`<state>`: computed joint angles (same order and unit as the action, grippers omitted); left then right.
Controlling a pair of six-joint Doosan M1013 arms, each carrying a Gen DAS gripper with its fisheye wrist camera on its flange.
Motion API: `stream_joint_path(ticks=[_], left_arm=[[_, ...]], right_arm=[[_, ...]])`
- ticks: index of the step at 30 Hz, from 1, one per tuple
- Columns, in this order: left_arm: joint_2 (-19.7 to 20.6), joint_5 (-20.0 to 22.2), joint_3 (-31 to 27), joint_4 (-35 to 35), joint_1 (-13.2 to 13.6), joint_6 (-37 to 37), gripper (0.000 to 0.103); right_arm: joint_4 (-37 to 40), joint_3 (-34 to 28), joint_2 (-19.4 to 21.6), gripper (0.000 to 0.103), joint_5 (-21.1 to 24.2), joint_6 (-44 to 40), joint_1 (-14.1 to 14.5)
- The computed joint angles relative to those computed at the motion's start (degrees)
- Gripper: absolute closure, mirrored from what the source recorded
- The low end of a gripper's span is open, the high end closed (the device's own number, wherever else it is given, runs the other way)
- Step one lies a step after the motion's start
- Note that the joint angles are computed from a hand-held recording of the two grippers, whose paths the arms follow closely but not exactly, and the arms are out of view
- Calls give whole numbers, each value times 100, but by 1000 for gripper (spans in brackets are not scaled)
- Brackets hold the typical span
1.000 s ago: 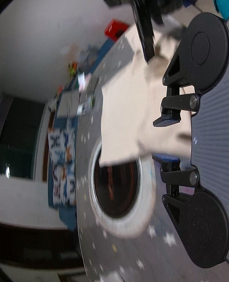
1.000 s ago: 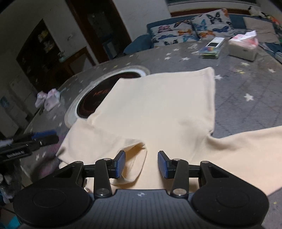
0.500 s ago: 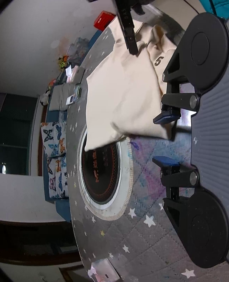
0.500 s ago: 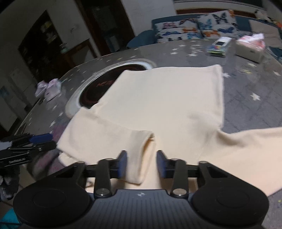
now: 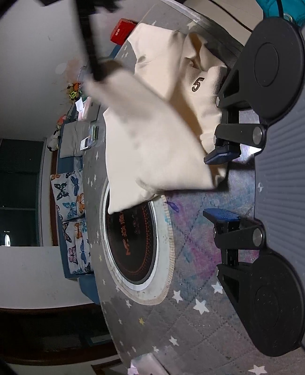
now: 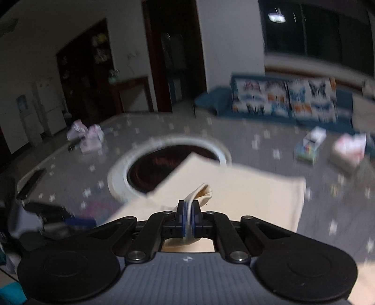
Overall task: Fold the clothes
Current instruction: 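Grasp the sweatshirt edge with the right gripper and fold it over the body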
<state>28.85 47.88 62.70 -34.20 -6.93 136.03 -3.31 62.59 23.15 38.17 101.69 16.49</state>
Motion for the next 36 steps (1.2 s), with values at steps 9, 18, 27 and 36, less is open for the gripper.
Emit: stream_joint_path(ticks=[9,18,27,36], left_arm=[[-70,-183,129,47,-59,370,88],[86,566,-247,-159,59,446,85],[367,834,-935,-410,107,-70,78],[862,960,-1560,-384,-194,-473,79]], right_arm=[[-933,-43,-56,99,-216,399,64],[-808,307,-35,97,902,1073,-68],[-838,489,-123,95,485,1091,-99],[-658,505,38,95,491,1025,-136]])
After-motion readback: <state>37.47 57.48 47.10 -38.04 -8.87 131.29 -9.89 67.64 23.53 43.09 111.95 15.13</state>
